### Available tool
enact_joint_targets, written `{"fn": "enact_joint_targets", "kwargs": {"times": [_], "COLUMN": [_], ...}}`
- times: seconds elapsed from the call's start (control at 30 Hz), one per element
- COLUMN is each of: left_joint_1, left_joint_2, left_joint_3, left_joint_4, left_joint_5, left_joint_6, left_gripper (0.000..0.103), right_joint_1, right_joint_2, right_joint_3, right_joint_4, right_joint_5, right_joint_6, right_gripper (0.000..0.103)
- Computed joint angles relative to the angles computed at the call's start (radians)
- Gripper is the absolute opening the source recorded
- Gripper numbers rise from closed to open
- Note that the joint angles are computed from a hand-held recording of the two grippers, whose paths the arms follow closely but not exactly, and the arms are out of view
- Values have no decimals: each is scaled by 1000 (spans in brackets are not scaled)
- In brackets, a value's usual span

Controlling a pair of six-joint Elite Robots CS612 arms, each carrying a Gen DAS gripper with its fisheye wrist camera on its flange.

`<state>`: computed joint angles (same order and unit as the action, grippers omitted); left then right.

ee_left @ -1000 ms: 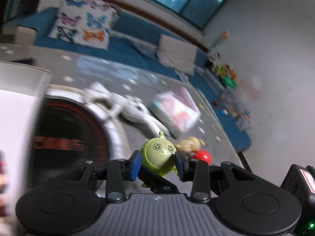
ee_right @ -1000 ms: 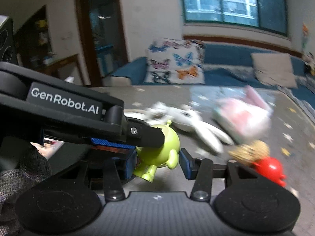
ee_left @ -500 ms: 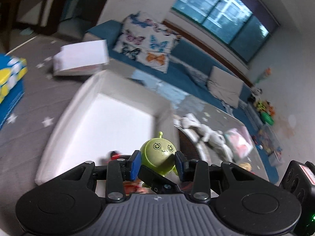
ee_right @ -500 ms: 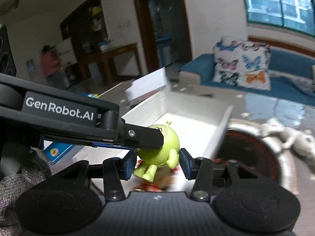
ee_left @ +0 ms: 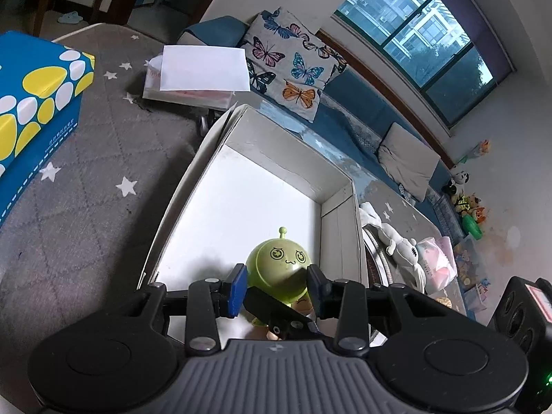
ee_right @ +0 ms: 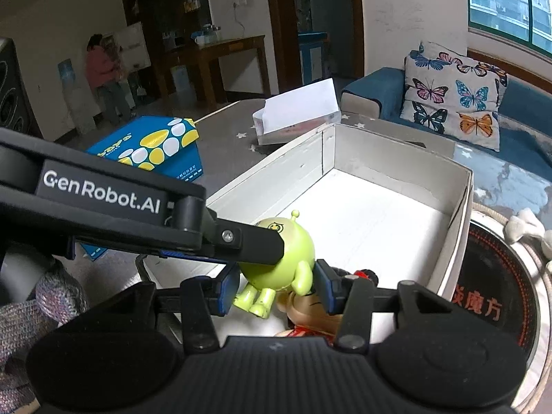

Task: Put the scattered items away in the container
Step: 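Carry the green alien toy into the white box and release it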

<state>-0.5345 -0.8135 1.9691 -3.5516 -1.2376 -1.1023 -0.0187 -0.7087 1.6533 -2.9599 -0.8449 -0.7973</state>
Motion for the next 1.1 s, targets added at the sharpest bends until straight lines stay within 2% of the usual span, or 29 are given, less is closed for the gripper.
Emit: {"fn": "enact_joint_targets", "kwargs": {"times": [0.27, 0.8, 1.1], "left_joint_1": [3, 4, 5], "left_joint_2": [-4, -18, -24], "left_joint_3": [8, 29, 35], "left_joint_4": [19, 44, 55], "left_joint_5": [3, 13, 12], "left_joint_6": [-15, -37, -39], "left_gripper": [40, 40, 40], "right_joint_1": [20, 40, 41], "right_joint_2": [11, 10, 17], "right_joint_3": [-14, -30, -38], "right_joint_4": [-20, 47, 80], "right_joint_5": [-30, -60, -75], "right_joint_6": [-42, -126, -120], "right_gripper": [47, 47, 48]}}
